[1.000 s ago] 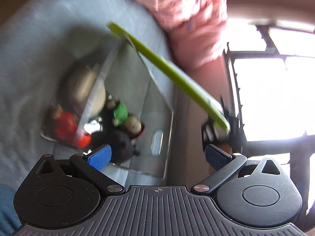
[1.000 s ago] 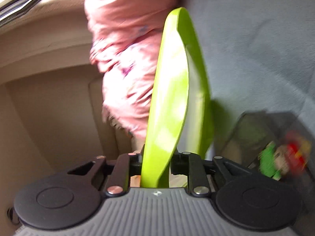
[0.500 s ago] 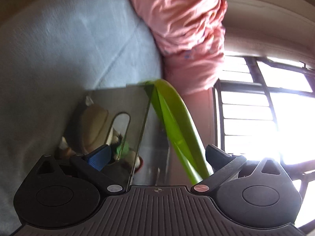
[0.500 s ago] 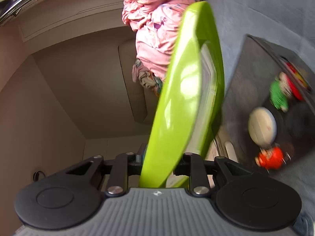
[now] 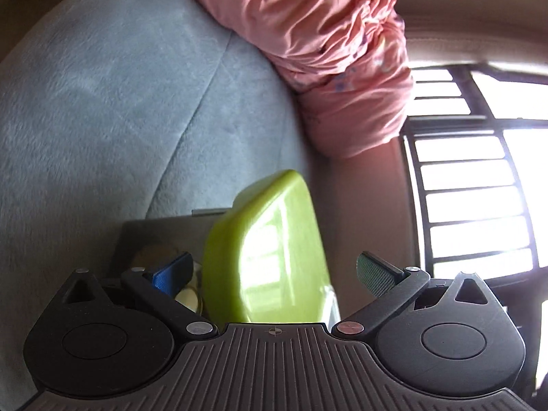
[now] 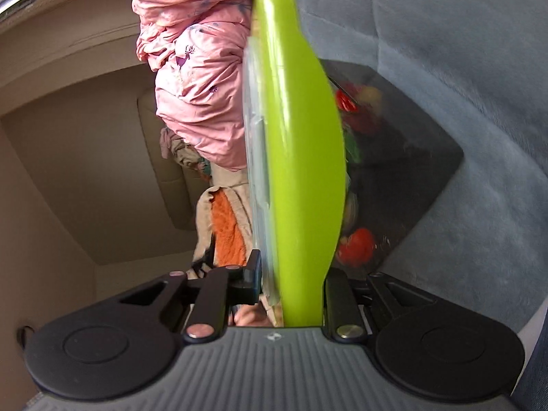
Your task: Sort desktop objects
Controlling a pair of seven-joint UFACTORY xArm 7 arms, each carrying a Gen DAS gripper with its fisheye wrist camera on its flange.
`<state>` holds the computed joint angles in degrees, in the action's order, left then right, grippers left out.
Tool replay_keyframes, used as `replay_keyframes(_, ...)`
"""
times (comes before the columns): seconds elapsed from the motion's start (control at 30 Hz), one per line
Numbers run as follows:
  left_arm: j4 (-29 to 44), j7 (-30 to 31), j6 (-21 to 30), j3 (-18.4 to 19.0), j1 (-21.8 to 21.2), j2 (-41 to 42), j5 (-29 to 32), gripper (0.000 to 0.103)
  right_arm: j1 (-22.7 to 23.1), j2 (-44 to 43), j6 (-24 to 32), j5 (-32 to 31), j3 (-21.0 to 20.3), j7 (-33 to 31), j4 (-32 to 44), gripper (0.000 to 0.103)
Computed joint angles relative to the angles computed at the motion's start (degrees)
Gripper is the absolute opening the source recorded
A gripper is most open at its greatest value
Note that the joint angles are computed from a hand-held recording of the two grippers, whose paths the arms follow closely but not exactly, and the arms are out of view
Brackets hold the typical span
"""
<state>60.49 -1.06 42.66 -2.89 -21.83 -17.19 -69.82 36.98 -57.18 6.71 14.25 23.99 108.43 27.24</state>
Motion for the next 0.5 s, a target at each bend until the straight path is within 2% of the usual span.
replay_keyframes(0.1, -0.5, 0.4, -5.6, -2.5, -0.7, -0.2, 2.8, 0.103, 1.7, 1.4, -0.3, 0.7, 0.3, 0.6, -0.1, 0.025)
replay_keyframes(0.13, -0.5, 1.5, -5.9, -2.4, -1.1, -0.3, 3.7, 0.103, 2.0, 1.5, -0.5, 0.9, 0.4, 0.9, -0.3, 0.026)
replay_keyframes(0.23, -0.9, 3.7, -6.5, -2.2, -2.0, -0.8, 6.5, 0.088, 2.6, 1.8, -0.8, 1.3, 0.7, 1.9, -0.8, 0.028)
replay_keyframes(0.3, -1.8, 3.5, -6.9, -1.9, -2.2, -1.5, 8.3, 0.069, 2.8, 1.7, 0.3, 1.2, 0.5, 2.2, -0.8, 0.032)
replay_keyframes(0.33, -2.4, 3.7, -6.4, -1.3, -2.4, -2.0, 8.0, 0.064, 3.0, 1.9, 0.8, 1.3, 0.3, 2.4, -0.9, 0.035)
replay_keyframes(0.4, -3.5, 4.5, -5.7, 0.0, -2.8, -2.9, 6.6, 0.057, 3.3, 2.8, 0.6, 1.6, 0.3, 2.9, -1.0, 0.038)
replay_keyframes(0.5, -3.7, 5.0, -5.7, 0.0, -2.9, -3.9, 7.6, 0.053, 3.2, 3.7, -0.2, 1.5, 0.4, 3.4, -0.8, 0.038)
